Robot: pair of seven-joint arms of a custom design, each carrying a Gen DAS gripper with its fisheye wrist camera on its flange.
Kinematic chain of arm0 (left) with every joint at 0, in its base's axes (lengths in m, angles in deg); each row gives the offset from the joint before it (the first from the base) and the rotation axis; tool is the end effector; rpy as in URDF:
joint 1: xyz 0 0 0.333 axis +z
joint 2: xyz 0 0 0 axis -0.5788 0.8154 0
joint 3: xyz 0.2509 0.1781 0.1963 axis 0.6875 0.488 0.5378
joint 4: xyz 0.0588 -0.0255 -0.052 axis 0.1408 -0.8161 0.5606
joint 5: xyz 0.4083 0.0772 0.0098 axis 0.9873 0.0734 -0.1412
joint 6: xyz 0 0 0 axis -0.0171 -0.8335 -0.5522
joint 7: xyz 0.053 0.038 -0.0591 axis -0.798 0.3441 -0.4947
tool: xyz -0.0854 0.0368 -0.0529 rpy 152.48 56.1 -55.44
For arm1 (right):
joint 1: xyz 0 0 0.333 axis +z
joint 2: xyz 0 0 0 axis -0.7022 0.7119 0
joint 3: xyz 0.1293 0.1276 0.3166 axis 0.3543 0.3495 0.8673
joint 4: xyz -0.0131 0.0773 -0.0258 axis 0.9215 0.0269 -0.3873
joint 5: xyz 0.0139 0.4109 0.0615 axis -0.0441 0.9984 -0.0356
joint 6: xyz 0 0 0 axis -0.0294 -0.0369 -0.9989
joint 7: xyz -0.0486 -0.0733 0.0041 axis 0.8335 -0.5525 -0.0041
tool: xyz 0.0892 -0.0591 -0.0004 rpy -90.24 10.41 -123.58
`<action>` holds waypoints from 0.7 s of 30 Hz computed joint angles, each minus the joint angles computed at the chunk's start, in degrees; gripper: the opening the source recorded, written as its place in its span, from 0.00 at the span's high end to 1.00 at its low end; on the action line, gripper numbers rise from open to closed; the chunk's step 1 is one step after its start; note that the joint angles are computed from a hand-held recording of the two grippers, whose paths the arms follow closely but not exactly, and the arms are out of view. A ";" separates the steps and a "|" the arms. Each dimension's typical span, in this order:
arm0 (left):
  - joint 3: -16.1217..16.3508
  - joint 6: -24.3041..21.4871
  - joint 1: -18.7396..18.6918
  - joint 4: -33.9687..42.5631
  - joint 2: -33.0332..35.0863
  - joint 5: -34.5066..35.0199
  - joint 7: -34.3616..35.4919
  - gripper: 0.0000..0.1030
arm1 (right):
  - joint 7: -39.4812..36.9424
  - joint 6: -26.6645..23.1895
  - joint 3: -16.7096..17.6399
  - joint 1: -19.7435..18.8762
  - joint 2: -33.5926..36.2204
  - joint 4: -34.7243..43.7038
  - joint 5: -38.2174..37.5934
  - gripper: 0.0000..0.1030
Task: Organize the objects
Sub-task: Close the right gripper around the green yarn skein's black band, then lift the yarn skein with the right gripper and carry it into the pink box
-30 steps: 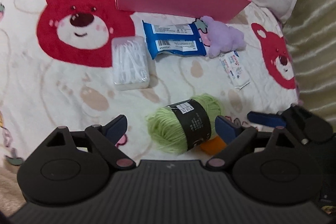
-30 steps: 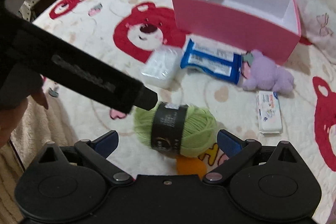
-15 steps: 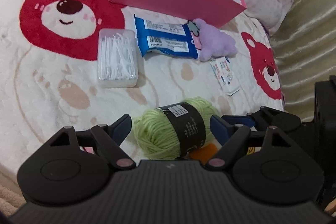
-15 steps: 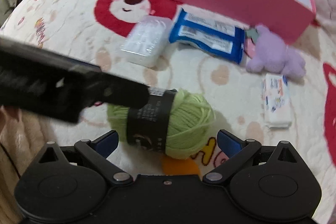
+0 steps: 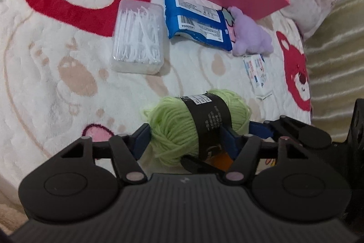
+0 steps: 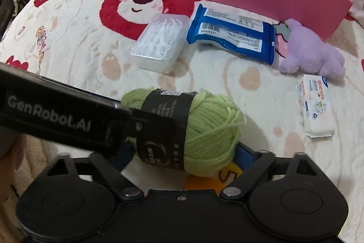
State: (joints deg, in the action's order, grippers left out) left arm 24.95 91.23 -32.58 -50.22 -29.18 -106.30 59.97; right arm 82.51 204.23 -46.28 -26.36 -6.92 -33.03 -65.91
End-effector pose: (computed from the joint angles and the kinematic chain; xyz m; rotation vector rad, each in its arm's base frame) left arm 0.7022 -0.1526 0.3461 1.7459 -2.1317 0.8078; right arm 0.6566 0.2713 0.3833 -2.1893 1.7000 -0.1942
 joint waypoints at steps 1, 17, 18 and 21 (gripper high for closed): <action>-0.23 0.35 0.22 -0.17 0.03 -0.65 0.29 0.40 | 0.54 0.09 -0.44 0.51 0.13 0.11 -0.86 0.15; -2.41 2.47 2.33 -1.32 0.85 -8.77 6.55 0.41 | 2.93 0.91 0.03 -0.01 1.51 1.87 -0.17 0.26; -2.34 2.08 2.42 -1.24 0.85 -9.10 6.62 0.41 | 3.20 0.77 -0.11 0.10 1.53 2.06 -0.14 0.27; -2.29 1.14 2.72 -1.18 0.72 -10.09 7.70 0.42 | 3.96 0.68 -0.64 0.83 1.26 2.15 -1.13 0.27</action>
State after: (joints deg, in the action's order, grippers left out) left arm 22.66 92.37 -29.86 -51.40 -28.47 -116.39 67.67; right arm 86.47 204.91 -46.92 -25.53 -5.65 -30.87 -67.04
